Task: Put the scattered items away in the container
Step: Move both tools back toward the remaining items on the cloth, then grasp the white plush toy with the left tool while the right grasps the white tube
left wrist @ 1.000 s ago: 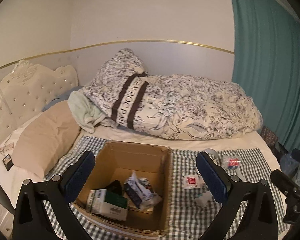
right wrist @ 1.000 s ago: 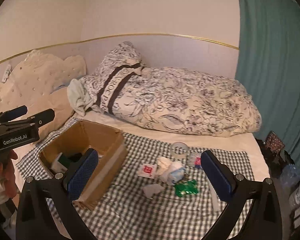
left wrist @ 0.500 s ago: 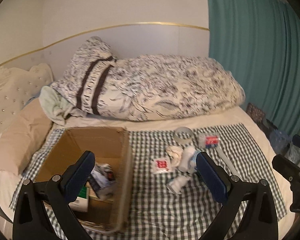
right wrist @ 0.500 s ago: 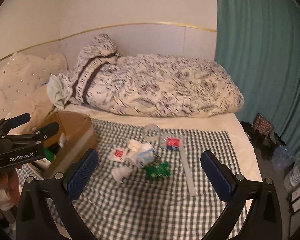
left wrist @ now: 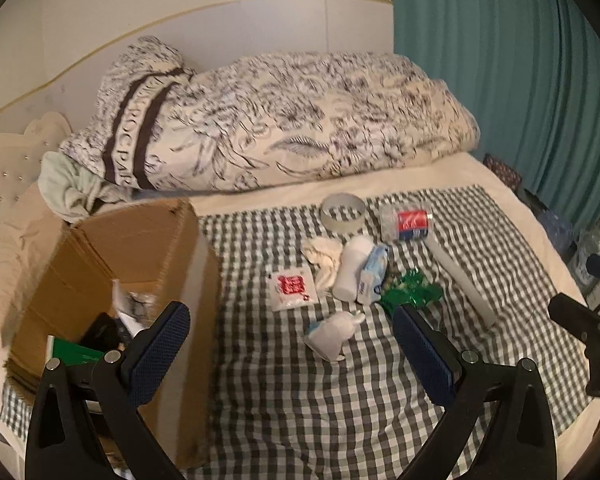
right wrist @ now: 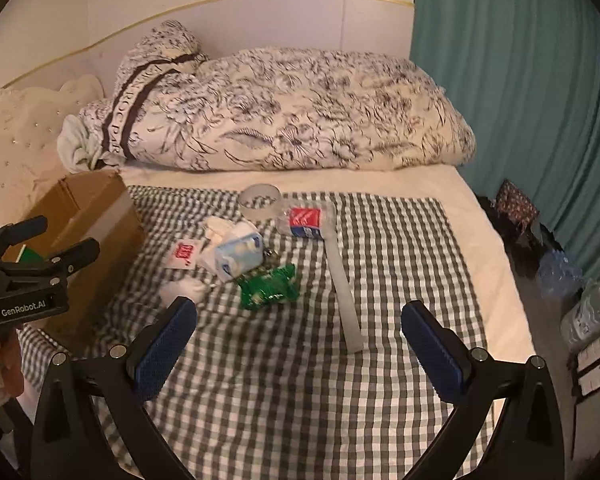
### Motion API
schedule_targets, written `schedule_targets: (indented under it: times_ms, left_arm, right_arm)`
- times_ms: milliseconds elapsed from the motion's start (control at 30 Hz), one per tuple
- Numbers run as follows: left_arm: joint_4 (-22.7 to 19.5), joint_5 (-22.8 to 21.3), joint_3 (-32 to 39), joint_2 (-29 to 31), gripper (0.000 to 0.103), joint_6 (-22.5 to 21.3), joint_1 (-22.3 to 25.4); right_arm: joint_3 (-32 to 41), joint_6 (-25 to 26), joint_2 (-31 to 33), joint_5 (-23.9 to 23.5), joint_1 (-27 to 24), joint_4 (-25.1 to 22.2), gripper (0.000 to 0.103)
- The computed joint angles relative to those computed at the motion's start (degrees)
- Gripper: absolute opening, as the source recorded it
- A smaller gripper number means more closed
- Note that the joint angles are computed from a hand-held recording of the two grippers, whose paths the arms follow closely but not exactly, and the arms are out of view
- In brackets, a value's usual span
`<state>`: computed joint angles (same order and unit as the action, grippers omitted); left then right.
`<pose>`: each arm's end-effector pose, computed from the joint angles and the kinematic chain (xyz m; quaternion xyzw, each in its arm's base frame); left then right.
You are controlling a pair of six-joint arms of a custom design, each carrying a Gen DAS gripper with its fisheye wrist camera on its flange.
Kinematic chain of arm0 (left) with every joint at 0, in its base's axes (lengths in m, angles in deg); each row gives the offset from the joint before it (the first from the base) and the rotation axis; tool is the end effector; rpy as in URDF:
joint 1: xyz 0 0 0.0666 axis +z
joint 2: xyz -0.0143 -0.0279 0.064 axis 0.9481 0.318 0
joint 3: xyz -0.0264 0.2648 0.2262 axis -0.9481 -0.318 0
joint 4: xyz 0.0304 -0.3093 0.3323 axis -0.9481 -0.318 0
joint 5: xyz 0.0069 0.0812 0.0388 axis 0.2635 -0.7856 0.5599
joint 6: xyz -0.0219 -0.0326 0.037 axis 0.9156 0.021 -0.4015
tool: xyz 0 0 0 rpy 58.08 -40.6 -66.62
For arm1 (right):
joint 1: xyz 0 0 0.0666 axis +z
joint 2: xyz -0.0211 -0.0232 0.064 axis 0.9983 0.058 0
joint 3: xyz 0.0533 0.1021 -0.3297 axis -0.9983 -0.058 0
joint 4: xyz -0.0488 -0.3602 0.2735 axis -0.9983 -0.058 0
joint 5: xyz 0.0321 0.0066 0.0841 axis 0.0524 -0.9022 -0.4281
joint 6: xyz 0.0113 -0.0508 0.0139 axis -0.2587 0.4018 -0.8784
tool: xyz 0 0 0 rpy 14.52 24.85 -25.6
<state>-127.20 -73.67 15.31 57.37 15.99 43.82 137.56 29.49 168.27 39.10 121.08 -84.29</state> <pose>0.5318 -0.2701 0.4375 0.1122 0.9130 -0.0202 0.3916 0.4756 0.3066 0.4447 0.0019 0.9205 -0.0155 0.3903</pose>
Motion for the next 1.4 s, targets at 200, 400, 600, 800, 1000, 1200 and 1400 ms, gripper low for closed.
schedule_targets:
  times_ms: [200, 400, 600, 800, 1000, 1200, 1400]
  left_arm:
    - [1.26, 2.28, -0.77, 2.85, 0.103, -0.47, -0.08]
    - [1.54, 4.13, -0.79, 6.54, 0.103, -0.03, 0.04]
    - [0.99, 5.18, 0.98, 10.51, 0.103, 1.70, 1.00]
    - [1.46, 5.75, 2.87, 13.67, 0.103, 2.40, 1.62]
    - [1.98, 6.63, 5.51, 17.43, 0.103, 0.61, 1.89]
    - [0.25, 9.18, 8.46, 20.75, 0.099, 0.05, 2.21]
    - [-0.04, 9.07, 9.41, 21.71, 0.073, 0.26, 2.17]
  right_arm:
    - [-3.17, 0.65, 0.72, -1.86, -1.89, 2.31, 0.103]
    - [-4.78, 2.28, 3.05, -2.55, -2.40, 3.23, 0.103]
    - [-6.55, 3.31, 4.44, -2.75, -3.39, 4.12, 0.103]
    - [-7.48, 3.74, 5.47, -3.54, -4.56, 6.12, 0.103]
    - [-6.42, 4.19, 8.04, -2.78, -6.05, 8.57, 0.103]
    - [-4.44, 5.50, 10.87, -0.67, -7.46, 10.17, 0.090]
    - [-0.91, 4.90, 15.25, -2.22, -8.95, 7.08, 0.052]
